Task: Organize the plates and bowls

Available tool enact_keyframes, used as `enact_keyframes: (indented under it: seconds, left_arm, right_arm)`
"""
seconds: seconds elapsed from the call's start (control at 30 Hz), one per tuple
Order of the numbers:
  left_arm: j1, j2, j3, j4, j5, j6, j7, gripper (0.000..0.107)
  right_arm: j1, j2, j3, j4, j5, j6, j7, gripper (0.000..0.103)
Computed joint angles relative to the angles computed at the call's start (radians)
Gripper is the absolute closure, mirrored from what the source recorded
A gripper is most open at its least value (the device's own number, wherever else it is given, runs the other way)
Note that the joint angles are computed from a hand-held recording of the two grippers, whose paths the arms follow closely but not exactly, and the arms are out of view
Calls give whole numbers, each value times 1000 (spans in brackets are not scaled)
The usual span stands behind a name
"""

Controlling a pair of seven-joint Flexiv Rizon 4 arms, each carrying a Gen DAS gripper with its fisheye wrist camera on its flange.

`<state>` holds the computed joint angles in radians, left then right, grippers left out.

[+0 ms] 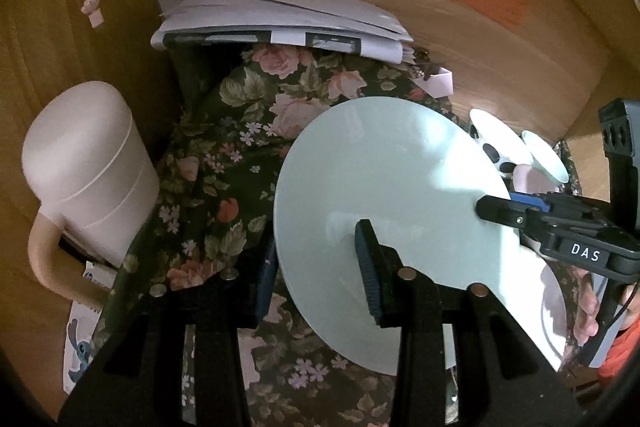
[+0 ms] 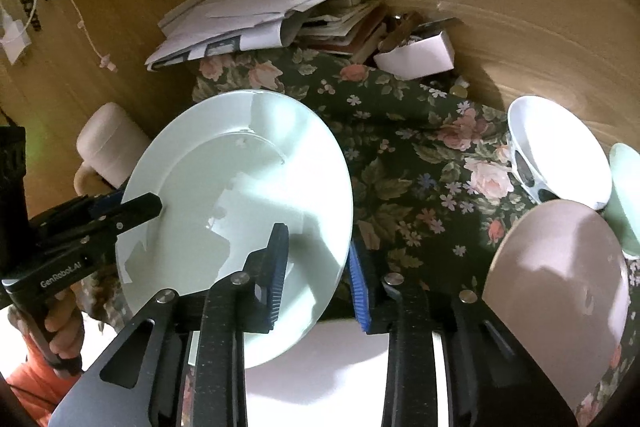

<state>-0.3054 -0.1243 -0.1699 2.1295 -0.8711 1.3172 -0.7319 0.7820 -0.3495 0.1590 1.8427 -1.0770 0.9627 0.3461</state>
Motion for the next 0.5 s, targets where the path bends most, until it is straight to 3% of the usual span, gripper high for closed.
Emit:
enact_keyframes:
  seconds: [0.5]
  left_arm:
    - [-66, 80, 15, 67, -83, 0, 70, 70]
  right_arm:
    - [16, 84, 55, 85, -48, -89, 124, 78]
